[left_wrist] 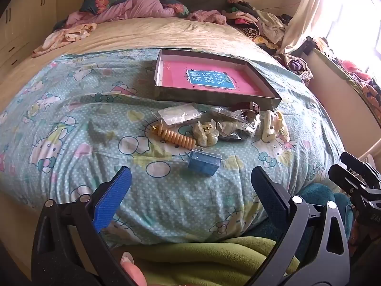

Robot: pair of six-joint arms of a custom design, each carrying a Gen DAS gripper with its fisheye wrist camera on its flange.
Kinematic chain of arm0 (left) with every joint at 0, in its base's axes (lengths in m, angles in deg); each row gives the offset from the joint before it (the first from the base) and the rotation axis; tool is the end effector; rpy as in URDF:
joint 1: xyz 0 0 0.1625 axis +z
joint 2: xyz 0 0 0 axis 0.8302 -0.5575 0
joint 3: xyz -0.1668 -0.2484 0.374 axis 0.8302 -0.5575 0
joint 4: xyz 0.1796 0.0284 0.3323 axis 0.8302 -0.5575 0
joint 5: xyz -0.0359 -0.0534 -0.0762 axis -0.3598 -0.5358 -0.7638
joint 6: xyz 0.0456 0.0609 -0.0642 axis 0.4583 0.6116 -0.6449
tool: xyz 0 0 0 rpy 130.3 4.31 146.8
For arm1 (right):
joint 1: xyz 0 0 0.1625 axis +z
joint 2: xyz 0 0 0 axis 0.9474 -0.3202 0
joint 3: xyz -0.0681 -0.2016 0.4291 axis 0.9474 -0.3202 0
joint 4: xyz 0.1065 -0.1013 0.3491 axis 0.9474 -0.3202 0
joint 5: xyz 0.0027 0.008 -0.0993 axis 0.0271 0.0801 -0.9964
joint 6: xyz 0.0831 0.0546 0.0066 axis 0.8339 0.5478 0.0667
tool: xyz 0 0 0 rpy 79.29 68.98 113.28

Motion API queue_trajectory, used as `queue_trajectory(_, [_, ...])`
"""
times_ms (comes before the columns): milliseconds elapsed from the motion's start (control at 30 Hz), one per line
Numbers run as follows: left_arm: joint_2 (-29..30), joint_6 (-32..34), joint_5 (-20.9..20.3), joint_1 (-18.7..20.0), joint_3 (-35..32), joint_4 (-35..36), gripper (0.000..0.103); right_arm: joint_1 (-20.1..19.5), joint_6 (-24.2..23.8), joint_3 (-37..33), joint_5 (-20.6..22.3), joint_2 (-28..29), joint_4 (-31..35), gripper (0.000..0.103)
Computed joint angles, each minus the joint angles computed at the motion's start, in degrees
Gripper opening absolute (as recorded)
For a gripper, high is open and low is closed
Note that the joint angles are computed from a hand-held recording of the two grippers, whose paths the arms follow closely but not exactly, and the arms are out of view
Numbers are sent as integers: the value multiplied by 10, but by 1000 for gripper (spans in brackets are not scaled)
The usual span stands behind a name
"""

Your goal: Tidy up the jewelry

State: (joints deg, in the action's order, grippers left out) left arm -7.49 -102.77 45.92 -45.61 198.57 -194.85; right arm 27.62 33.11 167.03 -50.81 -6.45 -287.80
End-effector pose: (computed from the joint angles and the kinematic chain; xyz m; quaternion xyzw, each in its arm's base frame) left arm -0.2836 -0.2635 0.1045 -0.0410 0.8542 -0.3939 0.3368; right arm 0.1653 -0.3356 0.2343 0.3607 -0.8841 0.2393 0.1763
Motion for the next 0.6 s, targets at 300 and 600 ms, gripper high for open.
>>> queue_trajectory(300, [-5, -2, 5, -5, -6, 18, 94, 5, 3, 7, 11, -14, 13, 99])
queue_trajectory(600, [-1, -5, 7, -10, -7, 23, 94, 9, 6, 6, 9, -14, 17, 99])
